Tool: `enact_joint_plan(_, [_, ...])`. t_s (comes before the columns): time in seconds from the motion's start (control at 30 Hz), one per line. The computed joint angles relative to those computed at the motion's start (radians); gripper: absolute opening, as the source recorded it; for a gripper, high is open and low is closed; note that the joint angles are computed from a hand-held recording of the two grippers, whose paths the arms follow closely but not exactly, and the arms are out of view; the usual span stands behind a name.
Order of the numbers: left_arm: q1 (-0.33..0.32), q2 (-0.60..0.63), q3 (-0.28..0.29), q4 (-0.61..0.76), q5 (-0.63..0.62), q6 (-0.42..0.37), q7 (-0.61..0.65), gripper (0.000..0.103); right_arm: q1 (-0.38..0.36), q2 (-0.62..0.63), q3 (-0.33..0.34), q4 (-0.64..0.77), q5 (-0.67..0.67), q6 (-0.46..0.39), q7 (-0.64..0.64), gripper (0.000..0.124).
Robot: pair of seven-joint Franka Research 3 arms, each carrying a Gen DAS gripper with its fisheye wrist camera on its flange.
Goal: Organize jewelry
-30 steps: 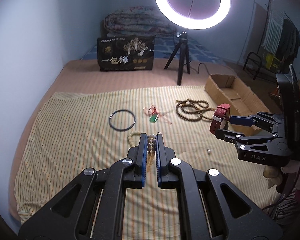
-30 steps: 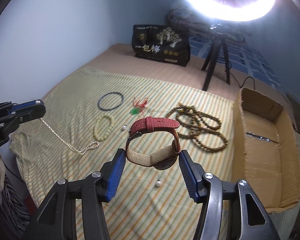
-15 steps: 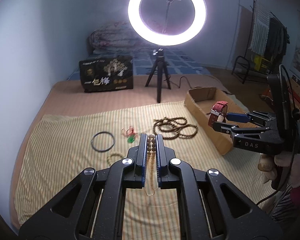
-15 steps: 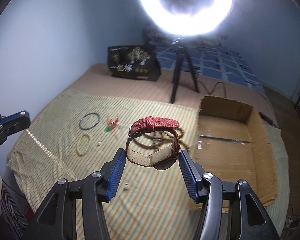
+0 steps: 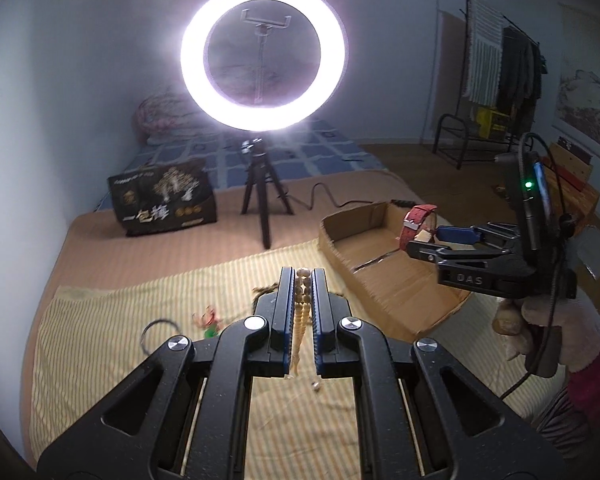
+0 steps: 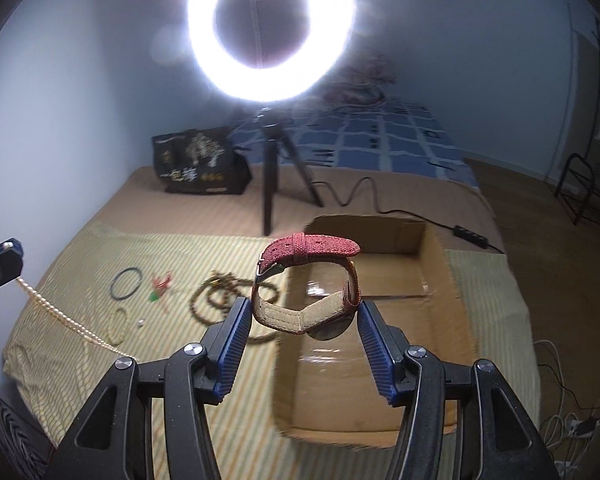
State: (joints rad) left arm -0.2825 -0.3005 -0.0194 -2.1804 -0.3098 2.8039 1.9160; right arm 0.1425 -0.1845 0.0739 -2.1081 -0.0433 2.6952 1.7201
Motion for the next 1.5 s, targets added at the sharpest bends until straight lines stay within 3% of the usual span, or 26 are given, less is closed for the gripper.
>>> enact_joint_plan(0.37, [-0.034, 0.125, -0.052, 0.164, -0.082, -0.024, 0.042, 0.006, -0.026, 0.056, -0.031, 0.055, -0.013, -0.020, 0.003, 0.057])
enact_joint_plan(0.7, [0.023, 0.289, -0.152, 0.342, -0.142, -0.103, 0.022, 0.006, -0.032, 0.107, -0.061, 0.087, 0.039, -0.049, -0.026, 0.057])
enact_joint_plan(0.93, [0.060, 0.390, -0.212, 0.433, -0.093, -0.146, -0.058, 0.006, -0.037, 0.149, -0.076, 0.116, 0.063, -0.078, -0.038, 0.057])
enact_joint_plan(1.13, [0.080, 0.413, -0.246, 0.489, -0.088, -0.148, -0.055, 0.006, -0.040, 0.176, -0.087, 0.137, 0.085, -0.094, -0.038, 0.057])
enact_joint_plan(1.5, [0.081, 0.445, -0.259, 0.539, -0.043, -0.159, -0.084, 0.006, -0.046, 0.208, -0.099, 0.160, 0.099, -0.106, -0.025, 0.057])
